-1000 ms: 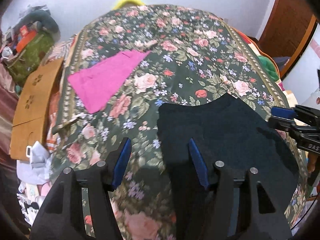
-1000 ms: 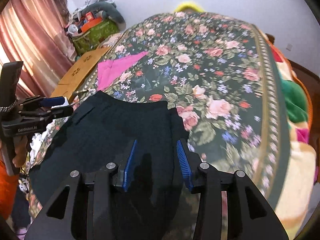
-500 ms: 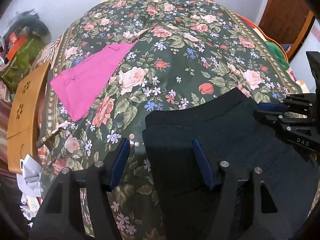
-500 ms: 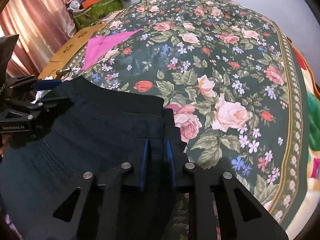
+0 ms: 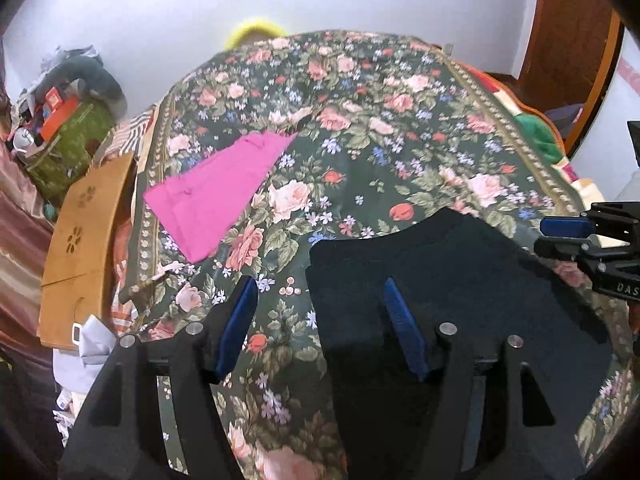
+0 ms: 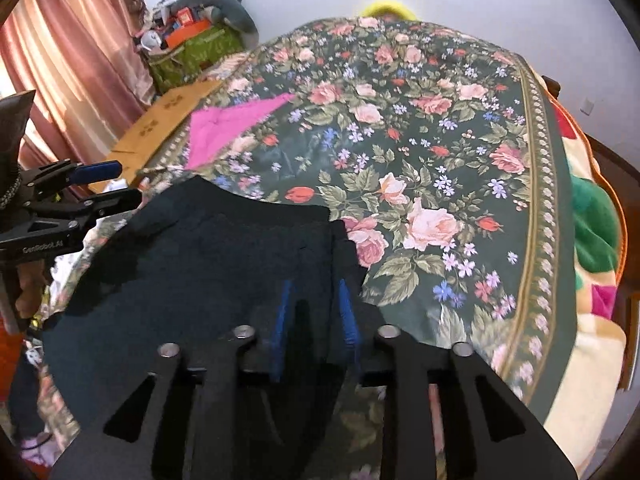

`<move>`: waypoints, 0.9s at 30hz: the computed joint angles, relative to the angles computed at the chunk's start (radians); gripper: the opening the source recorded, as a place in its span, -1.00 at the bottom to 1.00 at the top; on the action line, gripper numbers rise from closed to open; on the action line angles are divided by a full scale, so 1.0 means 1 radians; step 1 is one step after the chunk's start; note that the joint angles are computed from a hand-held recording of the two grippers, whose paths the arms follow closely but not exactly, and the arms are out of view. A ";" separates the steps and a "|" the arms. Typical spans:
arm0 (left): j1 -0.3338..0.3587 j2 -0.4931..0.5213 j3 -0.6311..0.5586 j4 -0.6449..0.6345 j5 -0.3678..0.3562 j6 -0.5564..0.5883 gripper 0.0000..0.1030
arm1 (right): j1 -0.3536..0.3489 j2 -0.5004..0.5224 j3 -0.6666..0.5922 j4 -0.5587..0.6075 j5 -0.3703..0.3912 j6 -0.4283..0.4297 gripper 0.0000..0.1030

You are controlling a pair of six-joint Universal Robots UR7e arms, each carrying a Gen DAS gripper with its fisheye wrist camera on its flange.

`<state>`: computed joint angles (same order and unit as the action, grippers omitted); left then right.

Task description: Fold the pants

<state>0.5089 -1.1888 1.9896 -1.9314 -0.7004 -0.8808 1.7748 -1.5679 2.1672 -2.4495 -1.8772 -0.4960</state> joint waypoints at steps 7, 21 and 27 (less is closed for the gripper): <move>-0.014 -0.030 0.024 -0.008 -0.099 -0.054 0.82 | 0.014 -0.067 0.049 -0.001 -0.019 0.029 0.54; 0.159 -0.028 0.063 -0.207 -0.467 -0.023 0.82 | -0.109 0.001 -0.001 0.252 0.110 0.135 0.54; 0.177 0.021 0.030 -0.242 -0.534 0.071 0.70 | -0.114 0.028 -0.028 0.302 0.144 0.147 0.20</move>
<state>0.6856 -1.1682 2.0197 -2.1734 -1.2341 -0.8101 1.6607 -1.5398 2.1390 -2.1470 -1.7329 -0.3495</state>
